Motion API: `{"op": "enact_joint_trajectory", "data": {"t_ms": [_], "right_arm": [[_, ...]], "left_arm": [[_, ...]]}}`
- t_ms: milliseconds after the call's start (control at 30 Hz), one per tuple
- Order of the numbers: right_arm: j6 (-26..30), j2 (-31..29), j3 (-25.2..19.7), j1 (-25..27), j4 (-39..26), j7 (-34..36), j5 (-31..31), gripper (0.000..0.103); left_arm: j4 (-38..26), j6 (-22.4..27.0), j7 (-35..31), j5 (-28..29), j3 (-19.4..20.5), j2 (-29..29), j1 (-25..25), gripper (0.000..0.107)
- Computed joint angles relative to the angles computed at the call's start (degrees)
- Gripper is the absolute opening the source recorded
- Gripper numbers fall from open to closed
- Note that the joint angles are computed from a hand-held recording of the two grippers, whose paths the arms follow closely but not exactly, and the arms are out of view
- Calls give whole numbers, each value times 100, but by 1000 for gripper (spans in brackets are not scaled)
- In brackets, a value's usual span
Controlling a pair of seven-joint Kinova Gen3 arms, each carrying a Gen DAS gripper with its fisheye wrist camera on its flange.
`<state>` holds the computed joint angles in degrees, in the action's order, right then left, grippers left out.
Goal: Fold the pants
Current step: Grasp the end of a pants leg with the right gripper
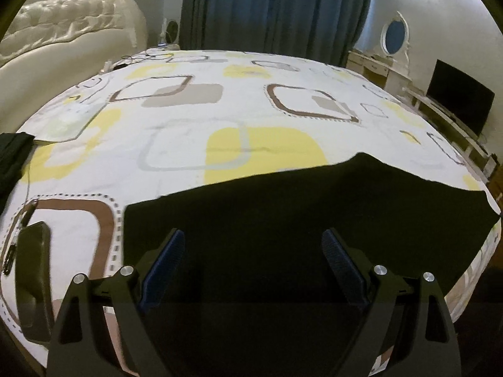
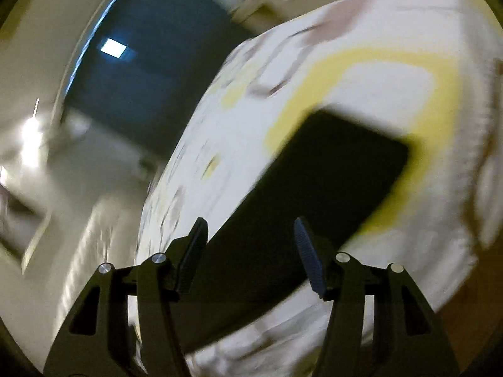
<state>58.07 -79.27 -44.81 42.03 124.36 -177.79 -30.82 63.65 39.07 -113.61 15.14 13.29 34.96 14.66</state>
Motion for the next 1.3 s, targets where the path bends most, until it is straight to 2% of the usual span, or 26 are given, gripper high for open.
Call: {"op": "enact_joint_trajectory", "data": {"t_ms": [67, 167, 300, 433, 633, 767, 1033, 1067, 1133, 1167, 1200, 1300], "right_arm": [[192, -213, 125, -77, 187, -236, 77, 57], [-11, -643, 237, -78, 537, -345, -140, 57], [180, -574, 205, 69, 520, -327, -158, 57], [420, -790, 269, 101, 536, -446, -186, 57], [159, -852, 225, 117, 905, -232, -522, 58], [-116, -948, 164, 260, 1109, -161, -693, 62], [-242, -789, 51, 364, 1098, 81, -676, 62], [-234, -737, 41, 363, 1072, 124, -649, 58], [-262, -646, 17, 344, 1063, 211, -619, 40], [-324, -671, 15, 313, 1110, 217, -653, 22], [-430, -710, 23, 267, 1192, 254, -735, 17], [-402, -809, 48, 266, 1103, 183, -639, 15]], "left_arm": [[-92, 73, 88, -38, -41, 59, 80, 89], [-178, 128, 169, -45, -46, 140, 140, 89], [-239, 191, 316, -144, -122, 207, 254, 89], [-257, 225, 452, -180, -148, 280, 284, 89], [-131, 76, 565, -274, -176, 269, 325, 89], [-101, 26, 618, -276, -144, 271, 307, 89], [-68, -34, 708, -303, -137, 273, 321, 89], [-64, -41, 723, -319, -148, 271, 335, 89], [-52, -52, 742, -351, -164, 263, 355, 89], [-51, -56, 751, -361, -166, 263, 359, 89], [-49, -60, 759, -370, -168, 261, 362, 89], [-51, -60, 763, -359, -143, 266, 343, 89]]}}
